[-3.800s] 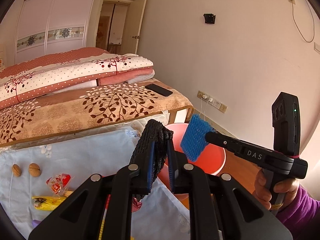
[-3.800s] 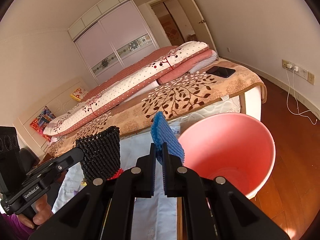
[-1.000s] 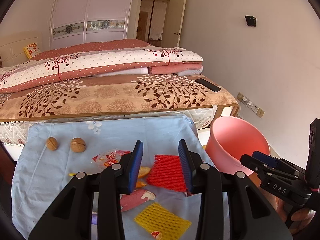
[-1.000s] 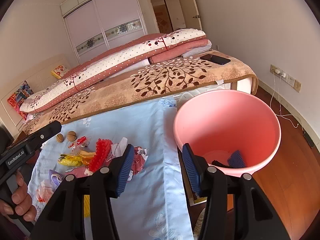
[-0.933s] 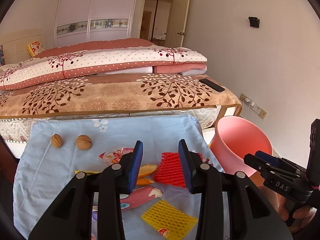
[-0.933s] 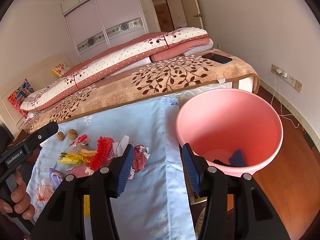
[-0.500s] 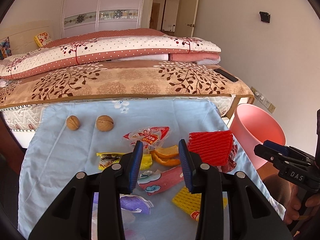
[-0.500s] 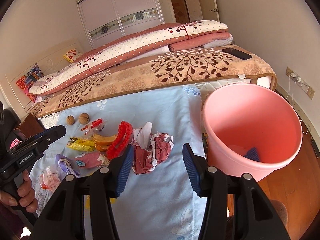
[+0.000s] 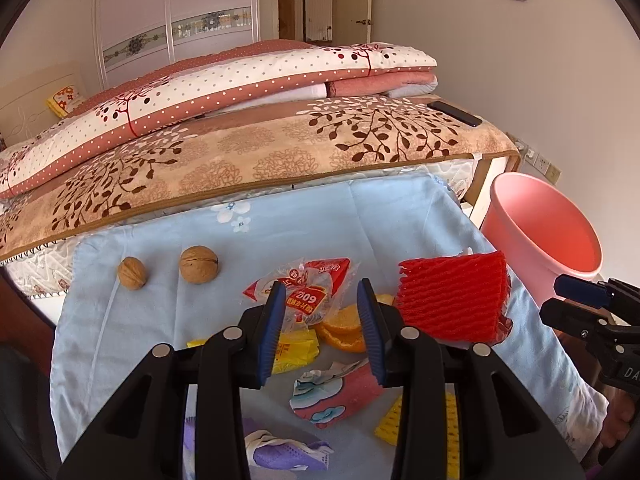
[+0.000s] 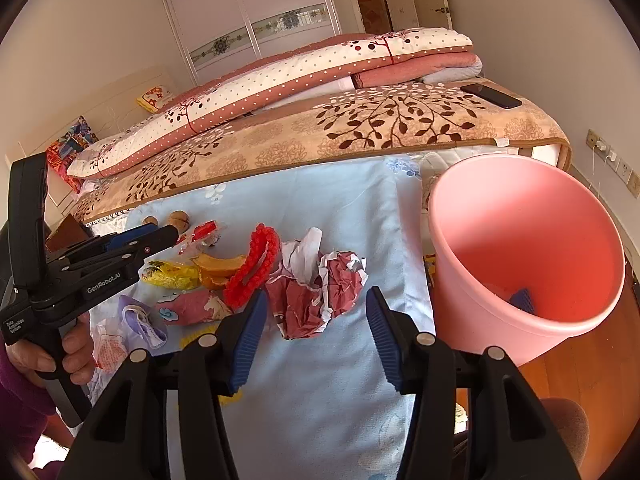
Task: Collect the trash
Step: 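Grasp the red foam net with the right tool while the left tool grasps the clear snack wrapper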
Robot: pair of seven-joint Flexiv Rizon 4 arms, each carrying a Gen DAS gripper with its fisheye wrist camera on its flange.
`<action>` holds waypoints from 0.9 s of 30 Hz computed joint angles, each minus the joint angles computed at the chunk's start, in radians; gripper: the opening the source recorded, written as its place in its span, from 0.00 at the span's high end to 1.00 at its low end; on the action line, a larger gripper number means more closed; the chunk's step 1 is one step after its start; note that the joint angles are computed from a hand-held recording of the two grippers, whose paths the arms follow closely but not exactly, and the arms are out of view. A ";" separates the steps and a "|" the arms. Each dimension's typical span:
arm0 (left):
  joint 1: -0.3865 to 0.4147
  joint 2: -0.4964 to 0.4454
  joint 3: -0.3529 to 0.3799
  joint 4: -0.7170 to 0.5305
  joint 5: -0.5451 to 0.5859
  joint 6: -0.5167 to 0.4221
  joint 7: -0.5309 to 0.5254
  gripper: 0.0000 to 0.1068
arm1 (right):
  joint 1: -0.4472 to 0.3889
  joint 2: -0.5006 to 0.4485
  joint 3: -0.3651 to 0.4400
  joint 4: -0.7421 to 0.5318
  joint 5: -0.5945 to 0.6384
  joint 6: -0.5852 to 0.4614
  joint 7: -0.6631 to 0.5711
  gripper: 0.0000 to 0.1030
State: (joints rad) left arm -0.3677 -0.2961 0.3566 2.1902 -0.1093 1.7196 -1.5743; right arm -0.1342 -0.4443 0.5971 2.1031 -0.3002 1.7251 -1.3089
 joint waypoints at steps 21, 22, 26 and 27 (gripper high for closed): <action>0.152 -0.017 -0.107 0.001 0.088 -0.023 -0.029 0.82 | -0.124 -0.123 0.259 -0.176 0.153 -0.214 -0.202 0.46; 0.157 -0.014 -0.114 0.007 0.079 -0.015 -0.026 0.84 | -0.110 -0.122 0.246 -0.182 0.162 -0.218 -0.206 0.46; 0.207 -0.001 -0.172 0.035 0.036 0.028 -0.006 0.89 | -0.051 -0.116 0.190 -0.205 0.201 -0.232 -0.215 0.46; 0.223 0.003 -0.191 0.043 0.024 0.036 0.000 0.89 | -0.039 -0.114 0.178 -0.210 0.211 -0.233 -0.218 0.46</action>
